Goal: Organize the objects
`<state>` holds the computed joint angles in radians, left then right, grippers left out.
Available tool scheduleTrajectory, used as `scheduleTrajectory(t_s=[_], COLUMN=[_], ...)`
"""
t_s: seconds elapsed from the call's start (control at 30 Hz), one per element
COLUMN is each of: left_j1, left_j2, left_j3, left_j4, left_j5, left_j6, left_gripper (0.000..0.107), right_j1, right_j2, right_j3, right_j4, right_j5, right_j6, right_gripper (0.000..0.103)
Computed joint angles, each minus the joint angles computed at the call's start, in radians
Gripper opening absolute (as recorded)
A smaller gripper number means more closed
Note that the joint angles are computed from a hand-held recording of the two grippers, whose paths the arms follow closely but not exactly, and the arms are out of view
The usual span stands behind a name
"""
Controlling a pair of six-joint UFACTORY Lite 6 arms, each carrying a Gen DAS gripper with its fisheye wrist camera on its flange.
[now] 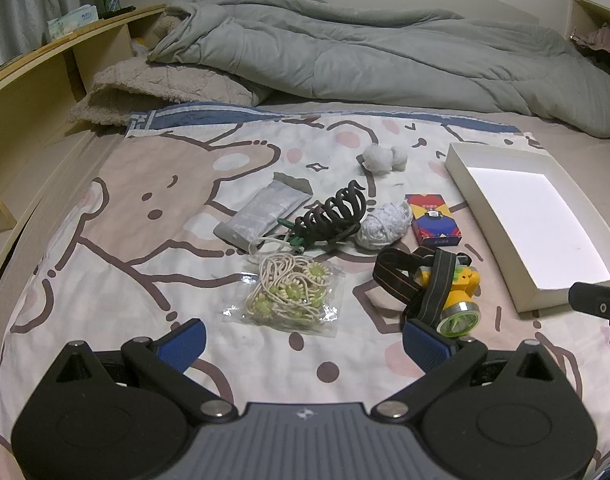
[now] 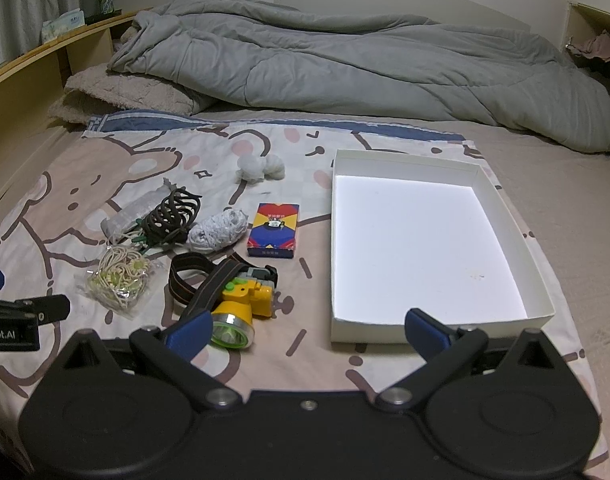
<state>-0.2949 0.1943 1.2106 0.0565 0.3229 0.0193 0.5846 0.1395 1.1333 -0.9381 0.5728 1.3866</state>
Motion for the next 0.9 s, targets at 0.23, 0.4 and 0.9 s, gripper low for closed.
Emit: scheduleTrajectory(t_s=[0.23, 0.4, 0.9], left_j1=[-0.001, -0.002, -0.01], left_j2=[0.0, 0.0, -0.001], left_j3=[0.003, 0.005, 0.006], left_j4=[0.003, 0.005, 0.067], left_j5=[0.003, 0.006, 0.01], left_j6=[-0.005, -0.008, -0.094], left_gripper=[0.103, 0.103, 0.103], right_j1=[0.004, 0.002, 0.003], right_j2=[0.002, 0.004, 0.008], right_j3=[-0.009, -0.003, -0.008], right_j4=[-0.012, -0.005, -0.013], right_j5=[-0.002, 0.0, -0.002], right_j6=[0.017, 0.009, 0.021], right_gripper=[0.103, 0.103, 0.103])
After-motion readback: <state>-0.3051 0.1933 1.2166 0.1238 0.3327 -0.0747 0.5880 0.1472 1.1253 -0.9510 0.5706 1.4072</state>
